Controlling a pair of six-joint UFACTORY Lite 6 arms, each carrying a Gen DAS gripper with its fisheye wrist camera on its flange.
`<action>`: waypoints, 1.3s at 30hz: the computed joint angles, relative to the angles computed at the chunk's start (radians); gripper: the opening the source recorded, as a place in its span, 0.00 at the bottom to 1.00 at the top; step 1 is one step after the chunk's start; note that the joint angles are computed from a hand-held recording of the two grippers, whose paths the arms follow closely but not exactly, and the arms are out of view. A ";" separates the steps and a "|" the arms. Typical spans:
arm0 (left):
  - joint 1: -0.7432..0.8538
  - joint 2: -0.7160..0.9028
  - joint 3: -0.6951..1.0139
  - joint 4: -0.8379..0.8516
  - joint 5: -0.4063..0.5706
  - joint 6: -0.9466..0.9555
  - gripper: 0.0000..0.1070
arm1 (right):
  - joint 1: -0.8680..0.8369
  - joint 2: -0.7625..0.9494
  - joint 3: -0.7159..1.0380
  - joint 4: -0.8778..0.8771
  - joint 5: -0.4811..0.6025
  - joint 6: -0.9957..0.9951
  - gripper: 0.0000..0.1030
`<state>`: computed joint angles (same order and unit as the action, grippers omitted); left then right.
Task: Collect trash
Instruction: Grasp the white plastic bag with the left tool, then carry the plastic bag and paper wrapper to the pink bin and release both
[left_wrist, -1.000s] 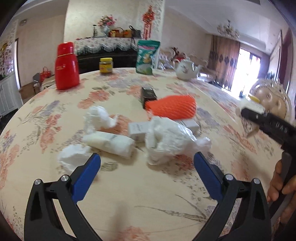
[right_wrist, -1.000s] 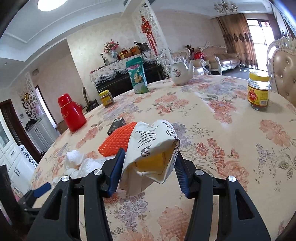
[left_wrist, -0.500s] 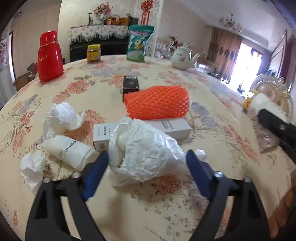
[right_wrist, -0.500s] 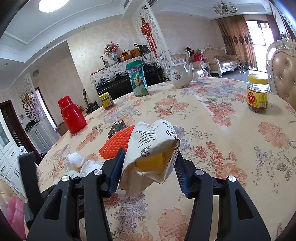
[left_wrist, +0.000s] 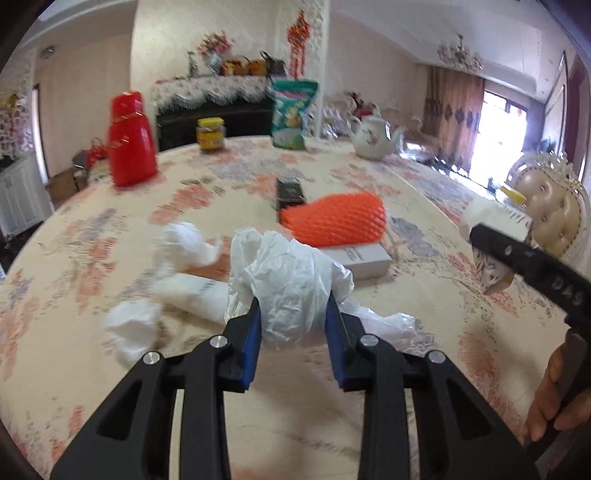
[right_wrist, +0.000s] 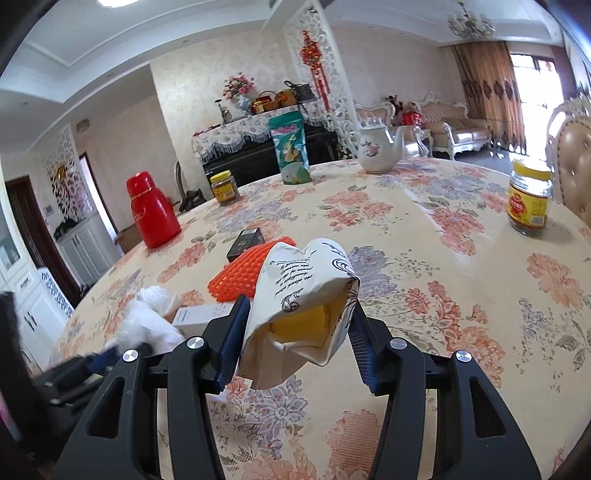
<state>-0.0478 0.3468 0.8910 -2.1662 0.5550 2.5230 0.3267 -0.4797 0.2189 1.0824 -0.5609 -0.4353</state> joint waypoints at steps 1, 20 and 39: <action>0.015 -0.009 -0.012 -0.004 0.011 0.003 0.29 | 0.018 0.026 0.009 0.004 -0.015 -0.003 0.49; 0.465 -0.205 -0.206 0.238 0.252 -0.060 0.29 | 0.499 0.322 0.302 0.320 -0.178 -0.414 0.49; 0.985 -0.100 -0.047 0.591 0.498 -0.107 0.29 | 0.788 0.636 0.706 0.419 -0.179 -0.497 0.49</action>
<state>0.9371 0.2468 0.8441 -1.5749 1.0531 2.4162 1.1146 0.1562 0.9251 1.5013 -0.7402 -0.9324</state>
